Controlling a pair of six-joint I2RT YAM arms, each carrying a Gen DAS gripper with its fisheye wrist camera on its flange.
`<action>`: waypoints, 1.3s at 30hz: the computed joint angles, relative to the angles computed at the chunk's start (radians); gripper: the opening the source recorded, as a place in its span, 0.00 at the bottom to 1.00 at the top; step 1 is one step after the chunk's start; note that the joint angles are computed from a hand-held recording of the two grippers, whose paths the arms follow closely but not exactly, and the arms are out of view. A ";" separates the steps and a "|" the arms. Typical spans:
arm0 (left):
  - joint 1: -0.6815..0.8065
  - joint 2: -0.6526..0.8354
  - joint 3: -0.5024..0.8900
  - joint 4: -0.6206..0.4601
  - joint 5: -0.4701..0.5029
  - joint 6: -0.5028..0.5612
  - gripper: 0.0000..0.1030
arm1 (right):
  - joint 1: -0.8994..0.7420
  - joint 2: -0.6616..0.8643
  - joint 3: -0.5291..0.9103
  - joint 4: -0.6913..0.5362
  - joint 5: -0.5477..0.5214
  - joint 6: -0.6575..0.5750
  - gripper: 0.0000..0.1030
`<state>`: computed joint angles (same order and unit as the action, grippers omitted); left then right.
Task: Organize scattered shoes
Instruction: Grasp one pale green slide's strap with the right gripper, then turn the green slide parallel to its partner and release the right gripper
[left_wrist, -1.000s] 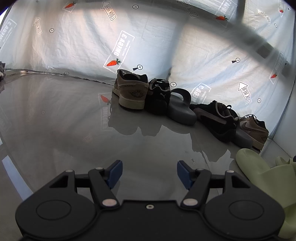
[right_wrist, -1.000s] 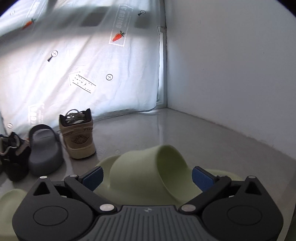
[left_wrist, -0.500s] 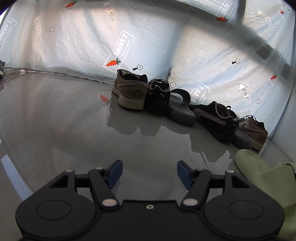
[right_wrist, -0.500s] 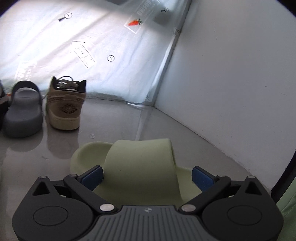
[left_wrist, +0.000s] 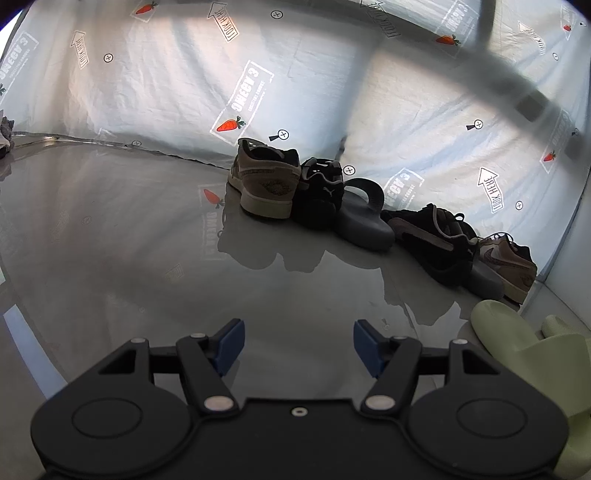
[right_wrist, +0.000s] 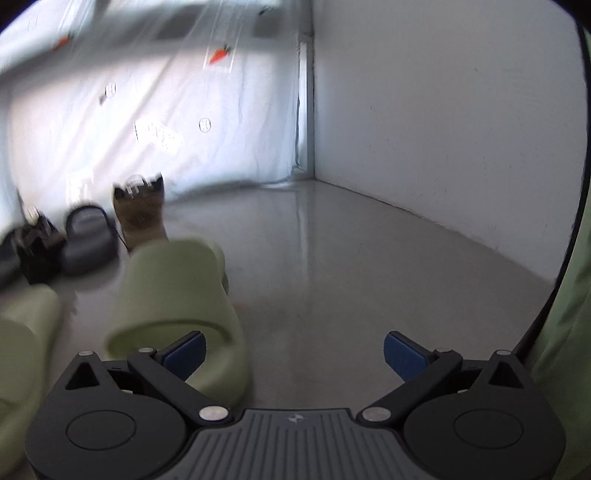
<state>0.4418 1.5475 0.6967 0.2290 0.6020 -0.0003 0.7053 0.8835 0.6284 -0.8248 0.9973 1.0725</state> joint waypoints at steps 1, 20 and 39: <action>0.001 0.001 0.002 -0.002 0.002 0.001 0.64 | -0.007 -0.026 -0.023 0.083 -0.019 -0.091 0.99; 0.011 0.007 0.012 -0.016 0.017 0.009 0.64 | -0.349 0.456 0.228 0.373 -0.503 -0.585 1.00; 0.010 0.011 0.016 -0.016 0.018 0.004 0.64 | -0.329 0.109 0.019 0.411 -0.595 -0.212 0.98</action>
